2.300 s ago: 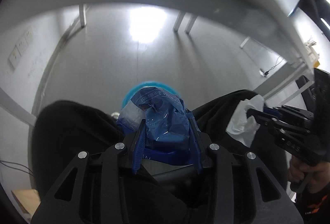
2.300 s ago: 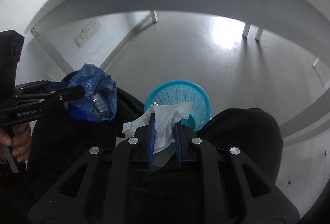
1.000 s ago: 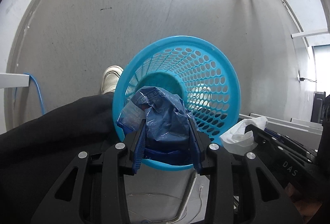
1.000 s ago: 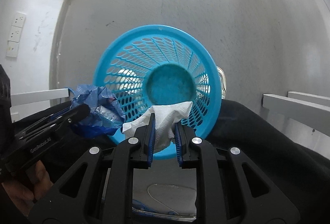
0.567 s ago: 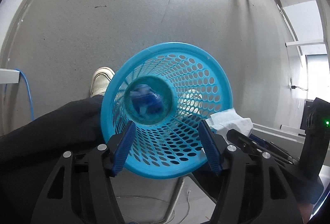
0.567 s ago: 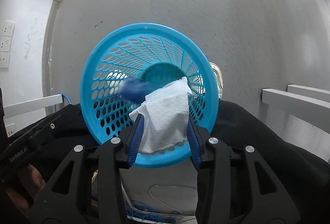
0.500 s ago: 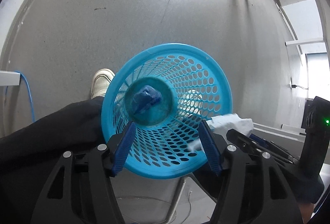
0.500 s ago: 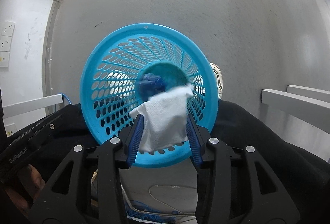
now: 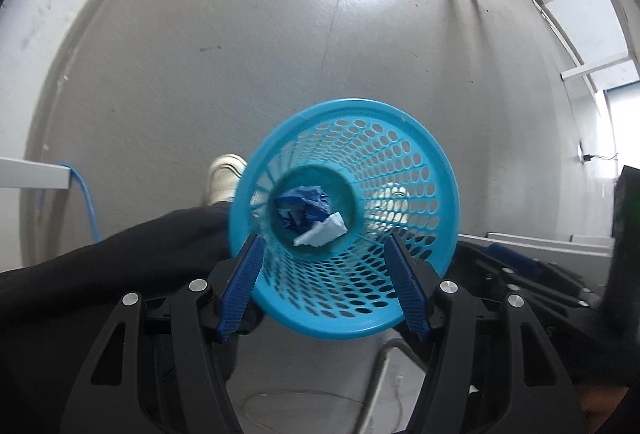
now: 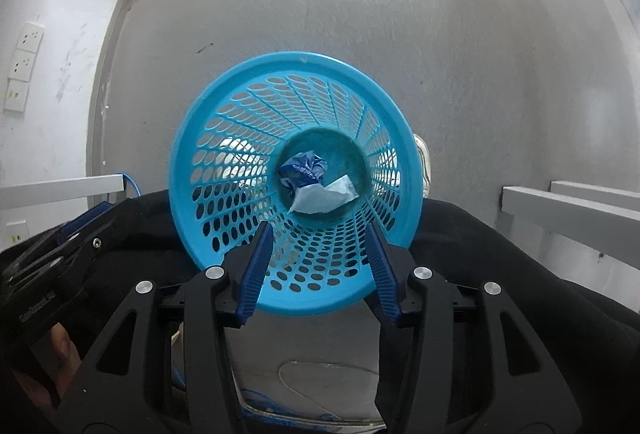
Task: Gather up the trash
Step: 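Open the right tool over the basket while the left tool releases the blue bag, then raise both tools back up to the trash pile on the table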
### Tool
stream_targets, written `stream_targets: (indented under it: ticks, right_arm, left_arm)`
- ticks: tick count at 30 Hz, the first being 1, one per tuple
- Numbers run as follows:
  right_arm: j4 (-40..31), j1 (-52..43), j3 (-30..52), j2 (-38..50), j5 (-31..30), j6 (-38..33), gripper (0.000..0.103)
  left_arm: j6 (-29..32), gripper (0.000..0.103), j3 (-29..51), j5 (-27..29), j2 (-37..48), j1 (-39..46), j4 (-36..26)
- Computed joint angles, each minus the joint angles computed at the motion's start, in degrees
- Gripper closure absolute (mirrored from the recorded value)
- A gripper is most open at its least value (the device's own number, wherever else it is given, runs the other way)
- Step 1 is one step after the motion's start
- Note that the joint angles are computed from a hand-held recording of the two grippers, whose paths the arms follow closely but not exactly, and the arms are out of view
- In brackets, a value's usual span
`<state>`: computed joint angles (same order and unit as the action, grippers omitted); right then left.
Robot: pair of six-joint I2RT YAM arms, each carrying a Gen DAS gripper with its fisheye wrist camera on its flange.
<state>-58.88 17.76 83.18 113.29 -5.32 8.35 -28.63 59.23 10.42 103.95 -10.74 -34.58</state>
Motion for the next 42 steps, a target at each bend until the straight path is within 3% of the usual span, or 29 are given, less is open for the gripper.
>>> stream_targets:
  ticks: [10,18,24,31,35,42]
  right_arm:
    - [-0.87,2.23,-6.45,-13.79,1.14,-0.98,0.049]
    - [-2.99,5.72,-11.01,-28.17,3.46,-1.72,0.039]
    - [-7.08,8.86,-11.08,-36.08,4.98,-2.46,0.035]
    - [-16.29,10.53,-6.57,-47.32,5.1,-4.56,0.03]
    - [-22.16,5.68,-1.75,-53.3,0.9,-8.15,0.024]
    - [-29.87,-0.04,13.74,-54.73,-3.26,-11.75,0.02]
  left_arm:
    - [-0.29,0.04,-5.1,-4.02,-13.22,-1.39,-3.72]
    - [-1.65,0.037,-9.1,-12.12,-28.53,-7.06,-8.54]
    - [-4.91,0.033,-8.35,-20.04,-38.65,-14.86,-16.16]
    - [-9.99,0.031,-3.28,-26.12,-48.33,-25.03,-29.24]
    - [-14.74,0.027,1.55,-29.92,-54.2,-32.95,-35.66]
    - [-25.86,0.02,16.27,-45.91,-55.55,-51.22,-49.75]
